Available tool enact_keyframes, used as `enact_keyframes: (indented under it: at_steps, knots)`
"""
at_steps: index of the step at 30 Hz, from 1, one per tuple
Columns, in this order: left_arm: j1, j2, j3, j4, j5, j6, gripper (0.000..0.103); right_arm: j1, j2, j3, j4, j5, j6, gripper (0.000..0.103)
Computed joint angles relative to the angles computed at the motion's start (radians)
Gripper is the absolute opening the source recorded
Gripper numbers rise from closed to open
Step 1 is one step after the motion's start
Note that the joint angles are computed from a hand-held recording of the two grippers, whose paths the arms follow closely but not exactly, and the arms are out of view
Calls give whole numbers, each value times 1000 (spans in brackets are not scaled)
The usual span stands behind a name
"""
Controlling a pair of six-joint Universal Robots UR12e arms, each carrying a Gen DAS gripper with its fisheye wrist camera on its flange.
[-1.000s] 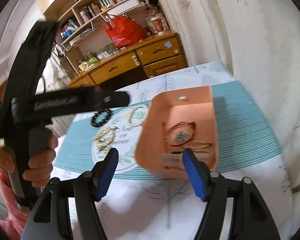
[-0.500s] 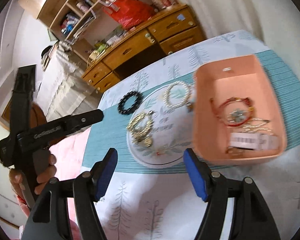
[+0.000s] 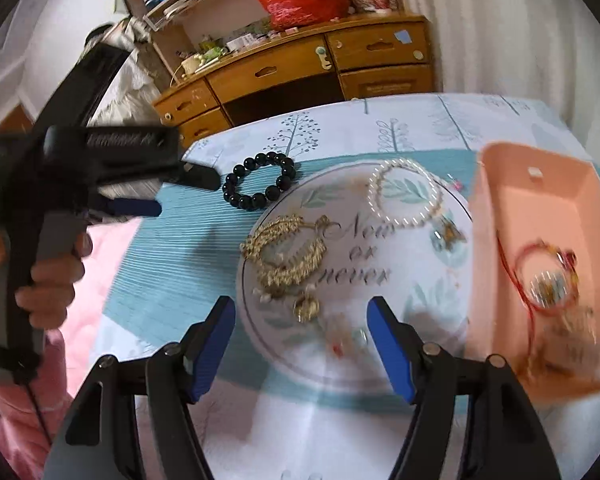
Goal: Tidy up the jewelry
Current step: 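Move the left tool to the black bead bracelet while the right tool moves to the gold hair comb, then close the left tool on the black bead bracelet while the right tool grasps the gold hair comb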
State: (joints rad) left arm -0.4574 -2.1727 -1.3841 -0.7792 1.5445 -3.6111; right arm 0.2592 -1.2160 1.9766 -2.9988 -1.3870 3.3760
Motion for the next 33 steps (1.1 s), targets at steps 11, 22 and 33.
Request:
enact_keyframes:
  at_steps: [11, 22, 33]
  knots:
    - [-11, -63, 45, 119, -43, 111, 83, 42, 70, -45, -46, -98, -79, 69]
    - [-17, -106, 73, 102, -31, 137, 45, 77, 115, -112, 0, -201, -131, 69]
    - [7, -100, 35, 169, -77, 124, 13, 97, 150, -164, 47, -259, -188, 79]
